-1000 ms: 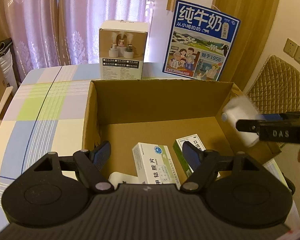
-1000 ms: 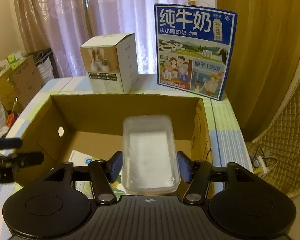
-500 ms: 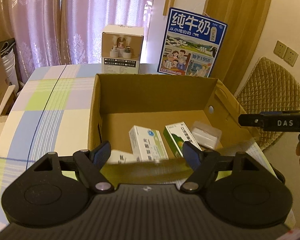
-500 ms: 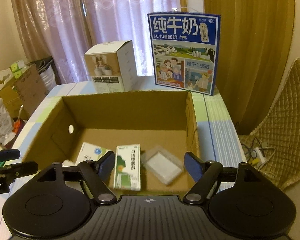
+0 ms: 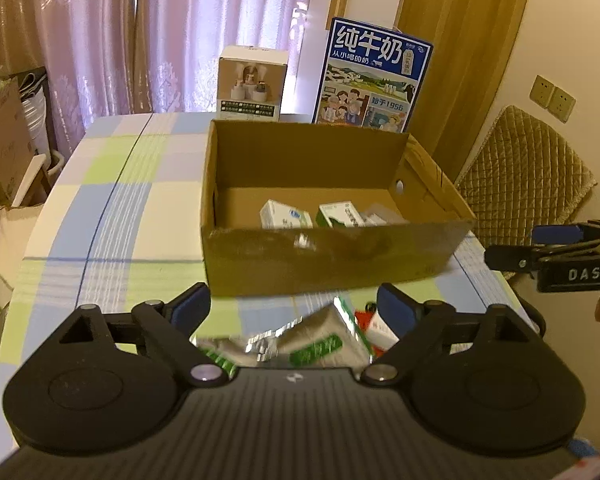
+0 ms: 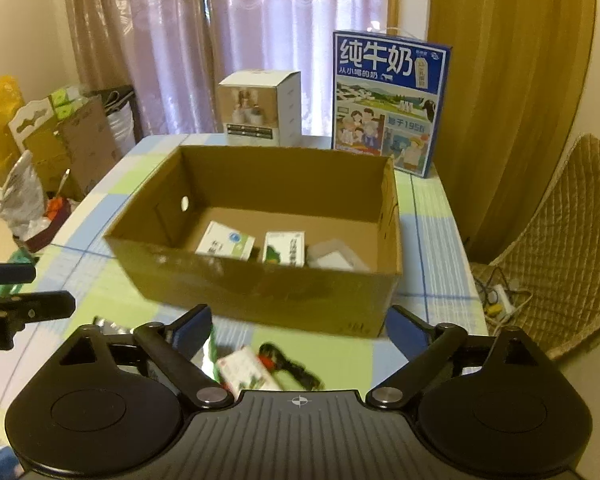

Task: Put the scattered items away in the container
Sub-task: 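Move both tools back down to the remaining table items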

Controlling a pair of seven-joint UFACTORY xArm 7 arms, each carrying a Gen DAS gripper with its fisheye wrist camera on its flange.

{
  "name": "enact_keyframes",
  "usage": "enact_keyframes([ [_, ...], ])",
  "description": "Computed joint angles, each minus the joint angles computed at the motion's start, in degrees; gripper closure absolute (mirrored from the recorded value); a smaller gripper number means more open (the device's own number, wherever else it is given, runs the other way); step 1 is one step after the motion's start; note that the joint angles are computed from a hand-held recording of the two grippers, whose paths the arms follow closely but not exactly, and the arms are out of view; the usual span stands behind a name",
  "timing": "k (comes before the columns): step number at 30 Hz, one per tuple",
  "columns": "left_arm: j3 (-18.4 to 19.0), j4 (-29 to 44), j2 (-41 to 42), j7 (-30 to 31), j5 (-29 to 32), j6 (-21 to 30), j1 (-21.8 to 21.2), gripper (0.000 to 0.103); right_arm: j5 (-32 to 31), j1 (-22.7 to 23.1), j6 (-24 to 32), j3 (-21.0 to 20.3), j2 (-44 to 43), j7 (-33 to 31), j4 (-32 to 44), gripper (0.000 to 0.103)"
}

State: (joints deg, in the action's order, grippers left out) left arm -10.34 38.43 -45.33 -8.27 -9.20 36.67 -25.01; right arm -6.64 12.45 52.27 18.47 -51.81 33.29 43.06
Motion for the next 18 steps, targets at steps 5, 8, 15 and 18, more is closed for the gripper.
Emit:
enact_keyframes([
  [5, 0.45, -3.09, -7.47, -0.31, -0.34, 5.04, -0.61, 0.007, 1.44, 1.40, 3.33, 1.18, -3.82, 2.14, -0.55, 0.002],
  [8, 0.66, -4.78, -11.51, -1.34, -0.93, 7.50, -0.38, 0.005, 1.98, 2.25, 5.50, 1.93, -5.54, 2.64, -0.58, 0.002],
  [15, 0.80, -6.95, -18.44, -3.17, -2.12, 12.16, 0.22, 0.002, 3.27, 3.92, 9.88, 3.47, -8.45, 3.59, -0.64, 0.002],
  [18, 0.80, -7.69, -20.76, -3.75, -2.43, 13.83, 0.48, 0.002, 3.90, 4.34, 11.22, 3.72, -9.91, 4.28, -1.10, 0.002],
])
